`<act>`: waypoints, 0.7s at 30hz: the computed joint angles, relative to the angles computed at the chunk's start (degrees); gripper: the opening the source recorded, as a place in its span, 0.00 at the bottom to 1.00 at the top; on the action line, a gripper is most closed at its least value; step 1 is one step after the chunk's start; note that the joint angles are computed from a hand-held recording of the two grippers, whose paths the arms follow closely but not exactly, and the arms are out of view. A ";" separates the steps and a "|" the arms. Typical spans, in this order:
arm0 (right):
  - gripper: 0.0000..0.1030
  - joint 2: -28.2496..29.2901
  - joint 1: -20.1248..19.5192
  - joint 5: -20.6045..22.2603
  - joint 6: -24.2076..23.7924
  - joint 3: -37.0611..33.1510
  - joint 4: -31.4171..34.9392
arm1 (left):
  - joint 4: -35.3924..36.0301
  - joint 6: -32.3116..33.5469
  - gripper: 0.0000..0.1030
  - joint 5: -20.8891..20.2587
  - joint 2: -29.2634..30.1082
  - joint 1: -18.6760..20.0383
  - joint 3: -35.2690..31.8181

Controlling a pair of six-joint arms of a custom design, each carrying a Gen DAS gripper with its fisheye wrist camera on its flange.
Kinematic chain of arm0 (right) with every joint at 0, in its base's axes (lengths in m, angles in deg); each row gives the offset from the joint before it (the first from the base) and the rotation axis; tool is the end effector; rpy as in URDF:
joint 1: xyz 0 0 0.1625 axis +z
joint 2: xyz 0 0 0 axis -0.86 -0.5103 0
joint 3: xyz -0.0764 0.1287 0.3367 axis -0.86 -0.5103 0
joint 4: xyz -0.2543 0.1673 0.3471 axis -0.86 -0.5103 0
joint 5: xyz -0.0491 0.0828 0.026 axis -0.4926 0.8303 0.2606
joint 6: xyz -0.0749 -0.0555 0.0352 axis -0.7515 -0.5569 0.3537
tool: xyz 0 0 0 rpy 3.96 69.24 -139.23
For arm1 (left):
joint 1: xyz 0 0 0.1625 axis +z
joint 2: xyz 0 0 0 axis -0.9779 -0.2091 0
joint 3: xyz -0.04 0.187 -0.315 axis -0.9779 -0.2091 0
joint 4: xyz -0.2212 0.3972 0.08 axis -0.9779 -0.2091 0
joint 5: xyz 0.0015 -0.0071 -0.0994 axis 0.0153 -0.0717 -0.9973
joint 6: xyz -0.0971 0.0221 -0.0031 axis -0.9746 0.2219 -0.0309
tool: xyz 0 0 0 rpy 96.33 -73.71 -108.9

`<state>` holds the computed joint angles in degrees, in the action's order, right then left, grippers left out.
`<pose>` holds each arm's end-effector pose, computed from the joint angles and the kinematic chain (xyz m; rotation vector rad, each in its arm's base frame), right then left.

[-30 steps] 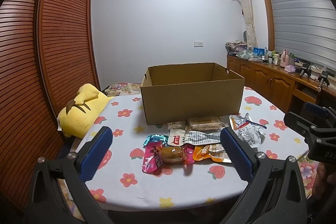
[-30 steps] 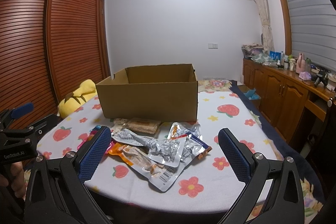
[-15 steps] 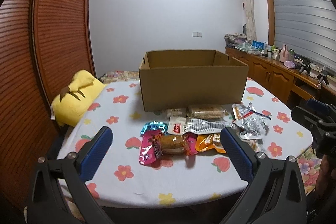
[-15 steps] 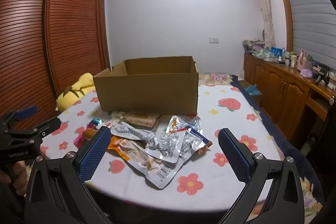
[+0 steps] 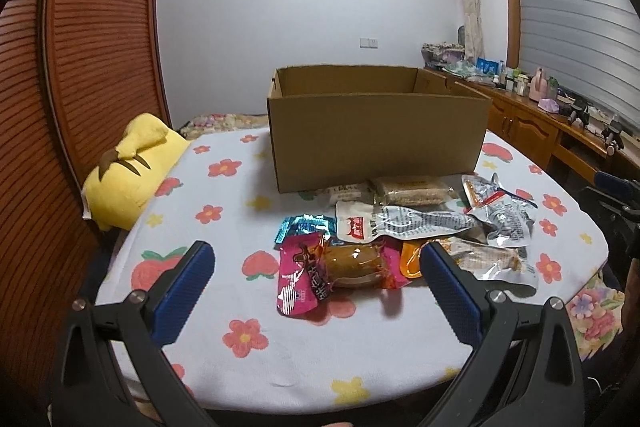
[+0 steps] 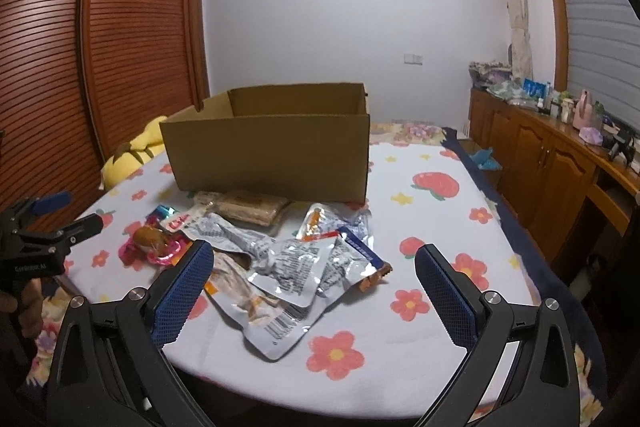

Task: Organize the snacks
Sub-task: 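Close left gripper on pink-wrapped snack while right gripper approaches orange-white sausage packet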

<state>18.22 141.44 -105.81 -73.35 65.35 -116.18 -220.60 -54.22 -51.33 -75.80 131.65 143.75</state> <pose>0.0372 -0.7758 0.2095 1.1008 -2.3443 1.0413 -0.2227 -0.6794 -0.0404 0.2405 1.9912 -1.2524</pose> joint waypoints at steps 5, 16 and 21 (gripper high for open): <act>0.98 1.02 0.01 -1.42 -0.60 -2.44 4.37 | 6.70 -3.75 0.98 -1.53 -0.71 1.47 -0.41; 0.95 2.49 0.93 -2.85 -3.04 -4.50 11.87 | 25.89 -14.11 0.82 -5.31 -0.40 4.61 -5.68; 0.95 3.38 1.51 -3.85 -4.81 -5.32 13.64 | 32.93 -18.57 0.82 -9.57 -1.16 6.11 -7.05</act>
